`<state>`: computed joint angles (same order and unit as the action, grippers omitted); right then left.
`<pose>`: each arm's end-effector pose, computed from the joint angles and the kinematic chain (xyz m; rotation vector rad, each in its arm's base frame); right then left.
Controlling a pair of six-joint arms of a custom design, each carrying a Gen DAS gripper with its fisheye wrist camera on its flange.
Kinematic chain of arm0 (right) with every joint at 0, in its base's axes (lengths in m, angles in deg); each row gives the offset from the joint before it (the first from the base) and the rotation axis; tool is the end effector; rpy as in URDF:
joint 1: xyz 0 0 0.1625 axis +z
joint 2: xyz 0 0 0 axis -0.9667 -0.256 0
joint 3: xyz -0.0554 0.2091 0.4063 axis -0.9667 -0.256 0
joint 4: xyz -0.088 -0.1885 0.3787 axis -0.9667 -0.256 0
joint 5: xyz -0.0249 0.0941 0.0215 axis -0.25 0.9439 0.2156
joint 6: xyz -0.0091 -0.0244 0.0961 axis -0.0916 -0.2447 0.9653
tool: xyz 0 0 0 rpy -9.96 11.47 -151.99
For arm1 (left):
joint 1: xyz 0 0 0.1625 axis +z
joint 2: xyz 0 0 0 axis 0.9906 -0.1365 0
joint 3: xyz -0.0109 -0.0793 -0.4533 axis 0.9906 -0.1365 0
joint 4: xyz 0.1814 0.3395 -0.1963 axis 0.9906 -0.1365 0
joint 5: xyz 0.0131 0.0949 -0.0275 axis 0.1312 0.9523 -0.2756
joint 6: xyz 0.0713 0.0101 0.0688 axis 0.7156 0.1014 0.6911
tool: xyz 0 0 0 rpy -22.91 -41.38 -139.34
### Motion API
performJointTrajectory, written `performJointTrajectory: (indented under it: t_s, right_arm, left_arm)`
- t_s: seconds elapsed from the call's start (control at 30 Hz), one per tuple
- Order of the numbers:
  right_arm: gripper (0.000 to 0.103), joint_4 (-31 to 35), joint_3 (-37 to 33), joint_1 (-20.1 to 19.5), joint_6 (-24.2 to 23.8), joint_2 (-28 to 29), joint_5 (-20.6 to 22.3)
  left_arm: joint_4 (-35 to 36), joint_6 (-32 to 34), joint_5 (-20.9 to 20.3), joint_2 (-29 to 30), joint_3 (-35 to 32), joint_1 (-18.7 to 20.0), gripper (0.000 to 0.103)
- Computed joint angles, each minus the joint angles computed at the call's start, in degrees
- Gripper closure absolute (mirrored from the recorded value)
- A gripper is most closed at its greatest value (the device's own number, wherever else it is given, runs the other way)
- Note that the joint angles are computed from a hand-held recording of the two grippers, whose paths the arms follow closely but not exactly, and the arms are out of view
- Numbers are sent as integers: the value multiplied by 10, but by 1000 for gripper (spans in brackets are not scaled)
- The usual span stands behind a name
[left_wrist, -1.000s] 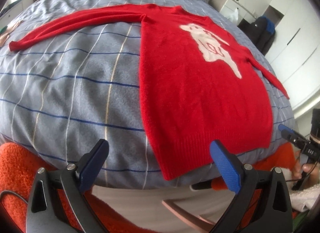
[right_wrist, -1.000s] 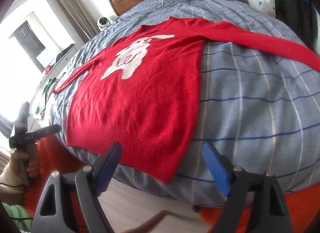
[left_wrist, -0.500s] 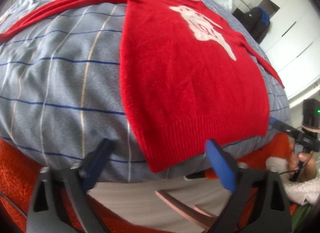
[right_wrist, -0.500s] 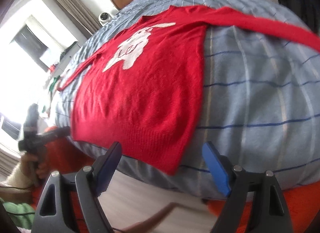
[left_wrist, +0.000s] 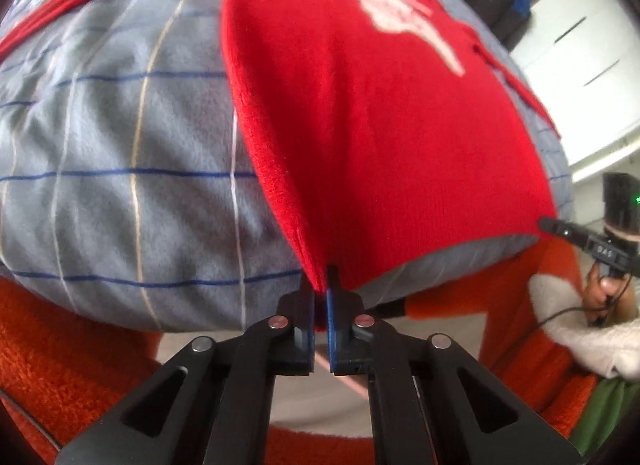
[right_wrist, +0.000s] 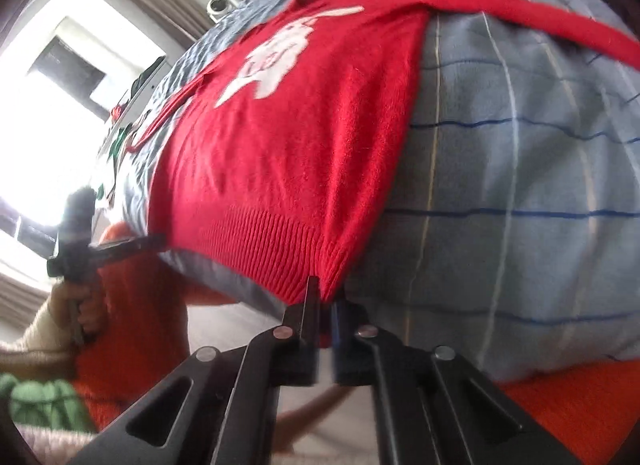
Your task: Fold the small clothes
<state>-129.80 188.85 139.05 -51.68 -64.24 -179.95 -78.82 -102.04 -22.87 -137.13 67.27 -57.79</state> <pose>-0.0061 -0.2813 0.3866 0.2252 -2.8330 0.2651 -0.2775 -0.3116 0.0267 0.3015 2.7026 -0.2641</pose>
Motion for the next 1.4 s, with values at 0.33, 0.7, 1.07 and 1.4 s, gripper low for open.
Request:
performJointTrajectory:
  t_s: [0.33,0.7,1.07,1.4]
  right_arm:
    - [66,-67,19,-10,22,33,-18]
    - [33,-388,54,-22,-32,8,17]
    - [33,-518,67,-75,4,70,26]
    - [23,-552,79,-88,-19,91,23]
  left_arm:
    - [39,-65,73,-32,6,-41,28]
    - [-16,-40,306,-31,-12,-10,7]
    - [-2,-56,333,17,-22,41,6]
    - [-12,-63,335,21,-17,41,3]
